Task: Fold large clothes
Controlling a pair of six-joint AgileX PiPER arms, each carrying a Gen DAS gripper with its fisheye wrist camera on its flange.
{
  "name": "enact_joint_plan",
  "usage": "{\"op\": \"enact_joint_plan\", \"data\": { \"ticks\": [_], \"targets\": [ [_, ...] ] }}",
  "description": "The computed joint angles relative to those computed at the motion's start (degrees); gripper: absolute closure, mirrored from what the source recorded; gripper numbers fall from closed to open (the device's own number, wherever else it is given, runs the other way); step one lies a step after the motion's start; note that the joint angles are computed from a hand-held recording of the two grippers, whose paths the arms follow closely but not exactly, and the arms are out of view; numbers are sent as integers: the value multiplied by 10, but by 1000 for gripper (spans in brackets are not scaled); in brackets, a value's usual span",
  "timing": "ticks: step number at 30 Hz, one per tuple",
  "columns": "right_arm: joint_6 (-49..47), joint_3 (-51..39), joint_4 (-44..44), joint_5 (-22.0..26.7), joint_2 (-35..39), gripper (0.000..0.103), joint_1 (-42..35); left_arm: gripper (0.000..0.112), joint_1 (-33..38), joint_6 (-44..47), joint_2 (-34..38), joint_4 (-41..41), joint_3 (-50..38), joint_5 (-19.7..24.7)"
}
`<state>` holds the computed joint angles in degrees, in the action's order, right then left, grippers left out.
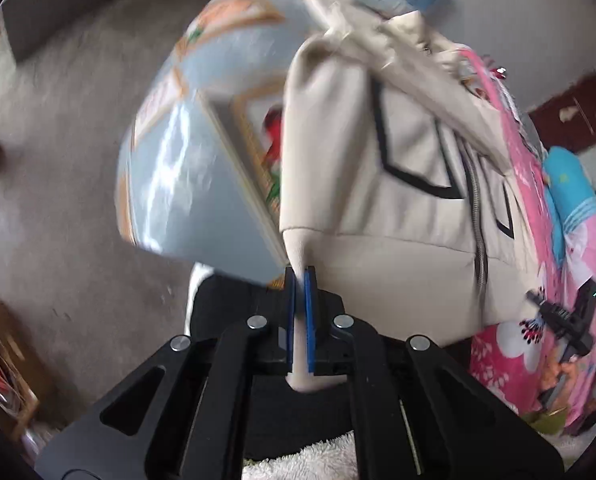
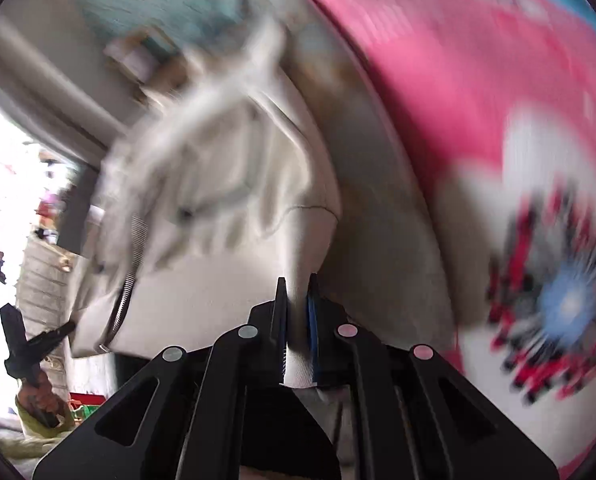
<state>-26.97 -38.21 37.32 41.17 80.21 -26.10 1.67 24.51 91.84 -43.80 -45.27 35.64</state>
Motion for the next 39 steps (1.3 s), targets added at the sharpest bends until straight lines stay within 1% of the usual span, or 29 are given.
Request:
{"op": "enact_joint_plan", "data": {
  "ticks": [1,2,3,4,6,7,9,11,14,15,16,18,19,22,23,25,27,28,31,32,33,35,37,38,39],
  "targets": [
    [-9,1,11,6,-7,94,-6,107,-1,17,-3,-15,7,-9],
    [-19,-1,19,17,-17,94,-12,106,-4,14,-13,-7,7,-9],
    [-25,-4,18,27,-30,93,-14,105,-7,5,-22,7,3,2],
    [-20,-11,6,27,-33,92,-9,104,-8,11,-26,7,2,8],
    [5,-22,-32,25,-24,86,6,95,-13,6,-22,23,2,14],
    [14,-25,-44,24,-16,85,10,95,-14,3,-17,28,3,18],
    [20,-19,-47,21,-14,85,12,95,-15,-1,-2,29,8,22],
    [-1,-14,-30,25,-16,85,-2,95,-14,12,4,13,25,14],
    [-20,-9,-19,25,-14,85,-11,96,-19,17,-4,6,41,5],
    [-20,-9,-20,25,-15,87,-10,100,-22,18,-9,5,45,2],
    [-17,-9,-21,23,-17,92,-5,106,-24,23,-17,4,47,2],
    [-21,-17,-8,32,-19,95,-4,108,-26,18,-45,15,50,7],
    [-25,-22,-1,45,-27,96,-10,108,-24,24,-62,7,50,16],
    [-47,-36,35,83,-45,96,-36,108,8,59,-114,-31,40,69],
    [-50,-42,47,93,-48,97,-41,108,28,82,-125,-59,29,97],
    [-55,-61,73,105,-44,97,-47,108,48,106,-125,-102,9,127],
    [-66,-85,108,108,-26,97,-51,108,70,129,-104,-143,-26,154],
    [-71,-97,125,109,-13,97,-52,108,74,135,-85,-157,-49,159],
    [-72,-151,164,91,37,97,-37,108,55,104,-30,-155,-119,131],
    [-68,-176,174,79,61,97,-27,108,51,91,0,-152,-155,125],
    [-60,-194,180,68,79,97,-15,108,43,73,23,-142,-183,119],
    [-50,-242,188,63,122,97,-6,108,34,37,71,-115,-246,111],
    [-25,-290,192,47,175,97,11,108,20,-10,128,-72,-316,95],
    [-19,-310,202,43,202,97,14,107,14,-27,152,-54,-343,90],
    [-9,-341,219,41,246,97,16,103,6,-63,190,-20,-384,83]
  ]
}}
